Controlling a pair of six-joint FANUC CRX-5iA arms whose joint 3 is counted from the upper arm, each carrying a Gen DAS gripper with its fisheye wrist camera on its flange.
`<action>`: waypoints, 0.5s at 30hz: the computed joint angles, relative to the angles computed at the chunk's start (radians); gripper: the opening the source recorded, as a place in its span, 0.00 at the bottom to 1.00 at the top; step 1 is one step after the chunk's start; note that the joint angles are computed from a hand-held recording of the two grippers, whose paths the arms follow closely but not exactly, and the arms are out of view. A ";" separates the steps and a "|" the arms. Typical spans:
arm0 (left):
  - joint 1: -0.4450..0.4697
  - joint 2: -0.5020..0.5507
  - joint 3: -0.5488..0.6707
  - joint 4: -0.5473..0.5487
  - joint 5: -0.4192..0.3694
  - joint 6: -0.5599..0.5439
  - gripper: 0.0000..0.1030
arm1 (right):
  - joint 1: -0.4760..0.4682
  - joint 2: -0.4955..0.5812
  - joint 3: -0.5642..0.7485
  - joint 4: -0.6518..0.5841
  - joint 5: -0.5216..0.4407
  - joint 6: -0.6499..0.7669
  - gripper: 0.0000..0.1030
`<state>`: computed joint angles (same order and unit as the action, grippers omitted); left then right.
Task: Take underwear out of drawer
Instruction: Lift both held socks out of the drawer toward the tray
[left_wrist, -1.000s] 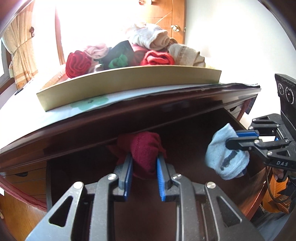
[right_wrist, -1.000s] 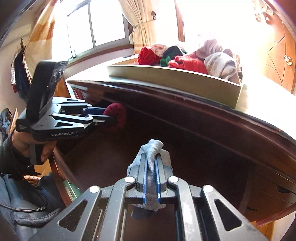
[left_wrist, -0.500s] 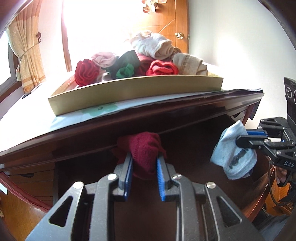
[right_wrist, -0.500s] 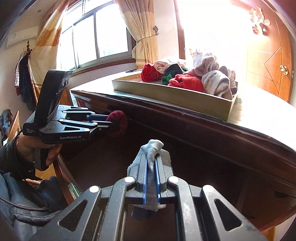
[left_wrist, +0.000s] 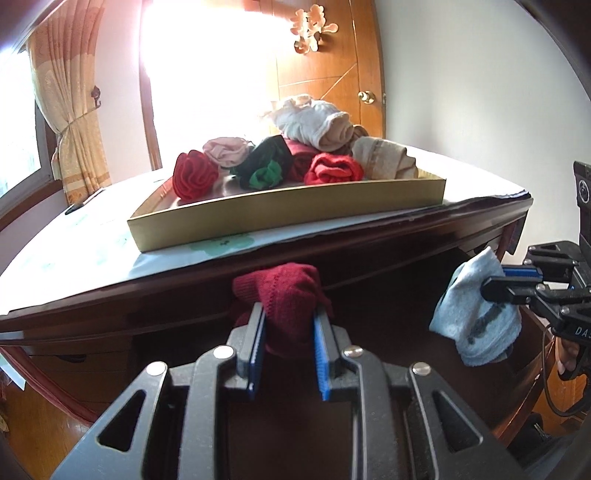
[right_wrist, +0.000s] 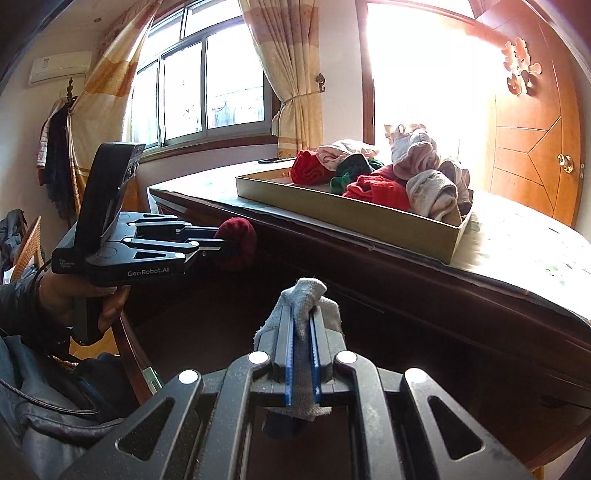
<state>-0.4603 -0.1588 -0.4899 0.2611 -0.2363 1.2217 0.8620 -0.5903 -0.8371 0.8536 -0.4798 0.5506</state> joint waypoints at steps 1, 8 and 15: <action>-0.001 -0.004 -0.004 -0.001 0.008 0.001 0.21 | 0.000 -0.002 -0.003 0.006 0.001 -0.005 0.08; -0.007 -0.031 -0.034 -0.022 0.071 0.021 0.21 | -0.008 -0.023 -0.037 0.092 0.031 -0.062 0.08; -0.015 -0.049 -0.091 0.102 0.145 -0.089 0.21 | -0.021 -0.028 -0.052 0.147 0.071 -0.094 0.08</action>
